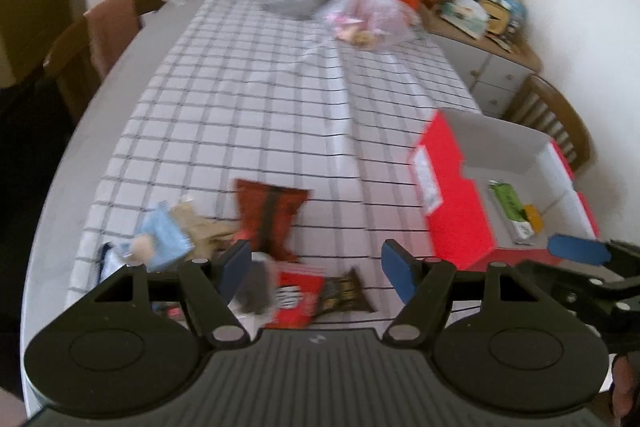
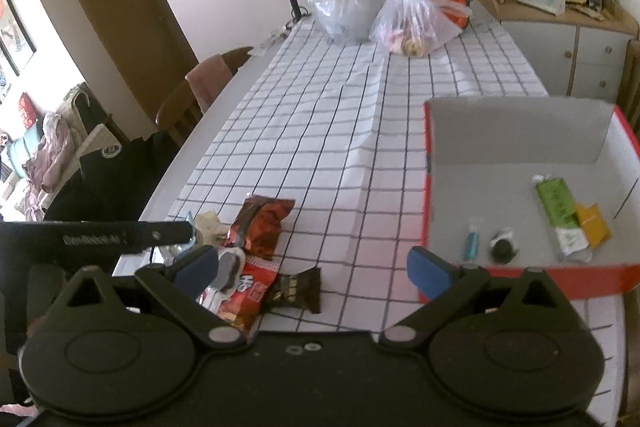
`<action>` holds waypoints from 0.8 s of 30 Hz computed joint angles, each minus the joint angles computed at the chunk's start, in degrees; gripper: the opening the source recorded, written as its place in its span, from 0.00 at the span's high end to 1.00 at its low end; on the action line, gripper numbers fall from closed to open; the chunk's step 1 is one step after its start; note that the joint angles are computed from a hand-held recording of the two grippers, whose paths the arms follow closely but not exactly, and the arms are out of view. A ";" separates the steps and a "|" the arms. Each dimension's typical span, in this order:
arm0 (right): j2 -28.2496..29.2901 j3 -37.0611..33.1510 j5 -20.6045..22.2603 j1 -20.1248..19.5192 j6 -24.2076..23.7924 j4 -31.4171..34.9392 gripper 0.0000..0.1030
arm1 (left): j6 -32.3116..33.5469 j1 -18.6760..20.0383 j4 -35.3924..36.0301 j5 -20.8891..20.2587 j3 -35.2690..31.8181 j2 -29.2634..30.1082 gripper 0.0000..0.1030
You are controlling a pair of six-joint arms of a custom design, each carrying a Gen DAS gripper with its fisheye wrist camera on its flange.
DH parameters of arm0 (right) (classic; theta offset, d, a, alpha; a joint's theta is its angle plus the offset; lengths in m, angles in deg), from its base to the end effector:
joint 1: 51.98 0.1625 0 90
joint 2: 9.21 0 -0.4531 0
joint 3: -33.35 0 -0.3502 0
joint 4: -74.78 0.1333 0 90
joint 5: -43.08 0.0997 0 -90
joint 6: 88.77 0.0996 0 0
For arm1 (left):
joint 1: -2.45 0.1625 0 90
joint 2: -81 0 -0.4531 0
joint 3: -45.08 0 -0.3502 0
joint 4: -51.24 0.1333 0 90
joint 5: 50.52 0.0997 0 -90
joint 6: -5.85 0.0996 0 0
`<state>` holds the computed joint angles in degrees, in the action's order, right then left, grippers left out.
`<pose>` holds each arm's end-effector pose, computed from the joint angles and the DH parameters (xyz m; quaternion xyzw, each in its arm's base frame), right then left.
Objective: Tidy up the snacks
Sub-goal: 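Withdraw both tools from the box back toward the snack pile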
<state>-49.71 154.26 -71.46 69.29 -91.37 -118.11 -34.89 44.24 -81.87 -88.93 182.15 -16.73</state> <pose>0.3535 -0.4050 0.0659 0.2395 -0.9289 0.2361 0.1548 -0.0929 -0.3665 0.3343 0.0443 0.8989 -0.3258 0.2896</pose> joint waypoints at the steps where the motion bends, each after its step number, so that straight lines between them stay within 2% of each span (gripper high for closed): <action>1: 0.50 -0.27 0.01 0.19 0.39 0.29 0.02 | -0.32 0.74 1.08 0.19 -0.20 -1.05 0.31; 6: 3.35 -2.27 -0.56 1.20 1.86 2.59 0.03 | -1.28 4.71 5.20 1.16 -1.25 -5.31 0.31; 11: 6.13 -4.13 -1.87 1.64 2.93 4.49 0.05 | -0.24 9.42 6.19 1.25 -2.29 -7.10 0.31; 15: 8.34 -6.09 -2.55 2.04 2.83 6.84 0.06 | 0.78 13.62 5.69 1.08 -3.17 -6.95 0.31; 24: 13.63 -11.84 -2.10 3.44 2.01 13.04 0.11 | 1.07 24.96 2.22 -1.41 -6.98 -2.61 0.31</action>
<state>-36.08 142.42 -73.56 72.73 -89.36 -105.07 -33.82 69.20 -79.65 -90.34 175.17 -19.34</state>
